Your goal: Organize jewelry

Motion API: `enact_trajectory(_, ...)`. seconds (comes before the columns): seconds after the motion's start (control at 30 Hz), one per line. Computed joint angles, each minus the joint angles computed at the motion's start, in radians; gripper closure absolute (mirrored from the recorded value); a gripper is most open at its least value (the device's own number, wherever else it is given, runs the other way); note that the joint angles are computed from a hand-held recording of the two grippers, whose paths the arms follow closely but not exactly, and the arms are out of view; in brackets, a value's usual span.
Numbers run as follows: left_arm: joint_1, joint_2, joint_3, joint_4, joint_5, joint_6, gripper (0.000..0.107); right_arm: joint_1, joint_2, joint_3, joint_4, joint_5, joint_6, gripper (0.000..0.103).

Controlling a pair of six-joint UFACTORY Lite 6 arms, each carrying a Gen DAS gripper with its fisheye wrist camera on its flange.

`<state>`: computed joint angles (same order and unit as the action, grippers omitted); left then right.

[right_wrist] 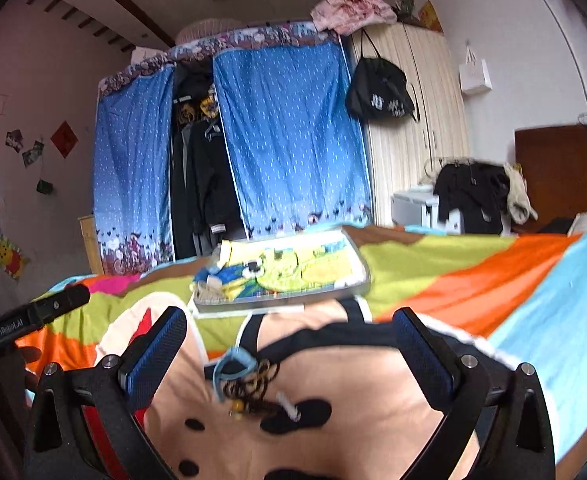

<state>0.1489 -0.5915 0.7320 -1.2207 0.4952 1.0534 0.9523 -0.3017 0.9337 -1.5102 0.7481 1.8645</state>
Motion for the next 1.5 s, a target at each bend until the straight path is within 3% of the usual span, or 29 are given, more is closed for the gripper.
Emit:
enact_trajectory(0.13,0.006,-0.024,-0.053,0.048,0.020,-0.071,0.006,0.038,-0.013,-0.021,0.081,0.030,-0.027,0.000)
enact_trajectory(0.3,-0.119,0.057,0.008,0.411,-0.083,-0.396,0.006,0.038,0.001,-0.012,0.140,0.045,-0.053,0.000)
enact_trajectory(0.47,-0.166,0.200,0.082,0.672,-0.052,-0.639,0.006,-0.015,0.037,0.007,0.251,-0.006,-0.124,0.000)
enact_trajectory(0.73,-0.129,0.438,0.210,0.731,0.085,-0.699,0.006,-0.138,0.155,0.084,0.531,-0.129,-0.374,0.000)
enact_trajectory(0.93,-0.144,0.597,0.347,0.827,0.099,-0.736,0.006,-0.256,0.246,0.137,0.864,-0.238,-0.691,0.000)
enact_trajectory(1.13,-0.156,0.713,0.431,0.833,0.036,-0.644,0.006,-0.385,0.355,0.206,1.269,-0.282,-1.095,0.000)
enact_trajectory(1.27,-0.148,0.783,0.449,0.732,-0.053,-0.523,0.006,-0.469,0.442,0.266,1.531,-0.282,-1.383,0.000)
enact_trajectory(1.33,-0.142,0.812,0.464,0.681,-0.071,-0.491,0.006,-0.496,0.495,0.310,1.597,-0.269,-1.470,0.000)
enact_trajectory(1.5,-0.127,0.885,0.514,0.557,-0.094,-0.376,0.006,-0.529,0.606,0.406,1.575,-0.270,-1.558,0.000)
